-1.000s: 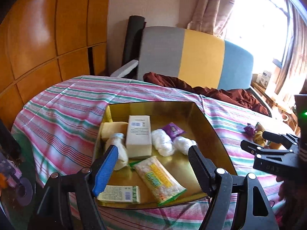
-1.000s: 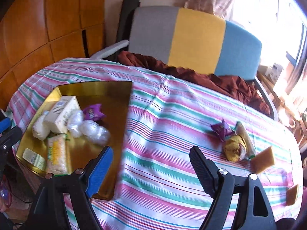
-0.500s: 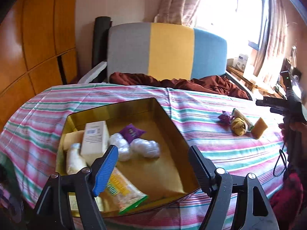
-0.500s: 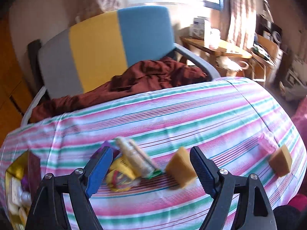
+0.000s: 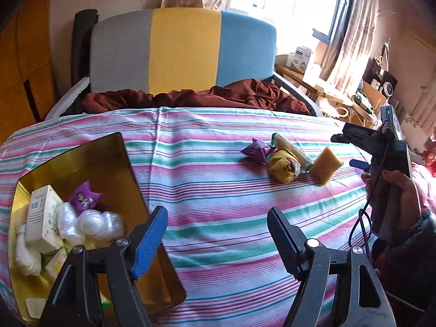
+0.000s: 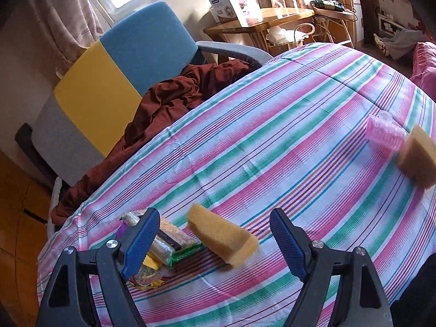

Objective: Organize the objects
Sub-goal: 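Move both grippers back toward the remaining items on the table, then grasp the yellow knit sock with left gripper while right grasps the yellow sponge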

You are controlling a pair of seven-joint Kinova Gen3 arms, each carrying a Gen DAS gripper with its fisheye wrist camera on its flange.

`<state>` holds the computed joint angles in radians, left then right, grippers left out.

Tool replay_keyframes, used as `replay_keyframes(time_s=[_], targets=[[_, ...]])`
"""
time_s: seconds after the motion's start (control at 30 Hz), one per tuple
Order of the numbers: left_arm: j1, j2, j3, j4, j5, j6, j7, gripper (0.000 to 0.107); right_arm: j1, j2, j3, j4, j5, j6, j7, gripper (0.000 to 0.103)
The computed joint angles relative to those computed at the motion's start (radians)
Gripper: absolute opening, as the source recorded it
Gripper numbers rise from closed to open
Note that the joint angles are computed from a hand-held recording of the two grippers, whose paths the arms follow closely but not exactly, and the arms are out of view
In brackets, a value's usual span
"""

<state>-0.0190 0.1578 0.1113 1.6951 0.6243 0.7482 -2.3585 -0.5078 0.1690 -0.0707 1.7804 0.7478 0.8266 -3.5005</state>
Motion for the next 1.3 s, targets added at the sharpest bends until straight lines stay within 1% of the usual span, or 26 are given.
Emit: replay_keyframes(time_s=[0.07, 0.13, 0.23, 0.27, 0.3, 0.43, 0.5, 0.6, 0.7, 0.77, 0.83, 0.9, 0.93, 0.97, 1.0, 1.03, 1.07, 1.1, 1.17, 1.3], targets=[[0.022, 0.027, 0.018, -0.028, -0.012, 0.022, 0.009, 0.072, -0.006, -0.003, 0.004, 0.007, 0.023, -0.006, -0.028, 0.084], [0.047, 0.048, 0.035, -0.044, -0.021, 0.011, 0.013, 0.071, -0.007, -0.012, 0.005, 0.021, 0.044, -0.017, -0.061, 0.084], [0.094, 0.085, 0.058, -0.078, -0.061, -0.003, 0.04, 0.061, -0.002, -0.026, 0.001, 0.041, 0.07, -0.031, -0.102, 0.084], [0.102, 0.098, 0.069, -0.09, -0.065, -0.005, 0.037, 0.056, 0.001, -0.029, -0.001, 0.045, 0.076, -0.039, -0.11, 0.084], [0.109, 0.111, 0.079, -0.101, -0.068, -0.006, 0.03, 0.055, 0.005, -0.033, -0.003, 0.05, 0.08, -0.048, -0.117, 0.084], [0.15, 0.17, 0.106, -0.152, -0.099, -0.042, 0.039, 0.055, 0.016, -0.046, -0.008, 0.071, 0.109, -0.083, -0.148, 0.084], [0.18, 0.207, 0.109, -0.194, -0.139, -0.044, 0.067, 0.054, 0.022, -0.052, -0.011, 0.081, 0.119, -0.099, -0.164, 0.084], [0.215, 0.258, 0.118, -0.244, -0.18, -0.069, 0.095, 0.054, 0.037, -0.057, -0.012, 0.095, 0.122, -0.132, -0.178, 0.084], [0.263, 0.313, 0.112, -0.315, -0.244, -0.057, 0.153, 0.055, 0.048, -0.06, -0.013, 0.105, 0.122, -0.167, -0.181, 0.084], [0.277, 0.348, 0.127, -0.351, -0.27, -0.056, 0.164, 0.055, 0.054, -0.056, -0.014, 0.1, 0.109, -0.175, -0.158, 0.084], [0.333, 0.374, 0.099, -0.374, -0.338, -0.077, 0.195, 0.055, 0.056, -0.054, -0.013, 0.098, 0.101, -0.187, -0.143, 0.084], [0.354, 0.412, 0.094, -0.41, -0.381, -0.058, 0.221, 0.055, 0.053, -0.048, -0.012, 0.089, 0.097, -0.178, -0.13, 0.084], [0.371, 0.428, 0.079, -0.424, -0.399, -0.055, 0.241, 0.055, 0.052, -0.045, -0.011, 0.084, 0.091, -0.173, -0.12, 0.084], [0.373, 0.447, 0.083, -0.445, -0.415, -0.035, 0.26, 0.053, 0.052, -0.042, -0.01, 0.082, 0.084, -0.173, -0.111, 0.084], [0.357, 0.459, 0.105, -0.452, -0.415, -0.026, 0.263, 0.044, 0.053, -0.041, -0.009, 0.08, 0.075, -0.173, -0.1, 0.084], [0.344, 0.455, 0.12, -0.442, -0.411, -0.032, 0.262, 0.043, 0.053, -0.041, -0.007, 0.081, 0.071, -0.177, -0.094, 0.084], [0.341, 0.439, 0.119, -0.415, -0.394, -0.055, 0.245, 0.036, 0.051, -0.042, -0.004, 0.082, 0.074, -0.181, -0.094, 0.084], [0.325, 0.423, 0.135, -0.389, -0.385, -0.069, 0.229, 0.033, 0.046, -0.042, -0.003, 0.081, 0.085, -0.177, -0.099, 0.084], [0.281, 0.384, 0.17, -0.326, -0.351, -0.091, 0.181, 0.031, 0.033, -0.044, -0.003, 0.08, 0.113, -0.163, -0.112, 0.084], [0.181, 0.285, 0.215, -0.161, -0.262, -0.155, 0.069, 0.031, 0.034, -0.044, -0.009, 0.082, 0.139, -0.197, -0.094, 0.084]])
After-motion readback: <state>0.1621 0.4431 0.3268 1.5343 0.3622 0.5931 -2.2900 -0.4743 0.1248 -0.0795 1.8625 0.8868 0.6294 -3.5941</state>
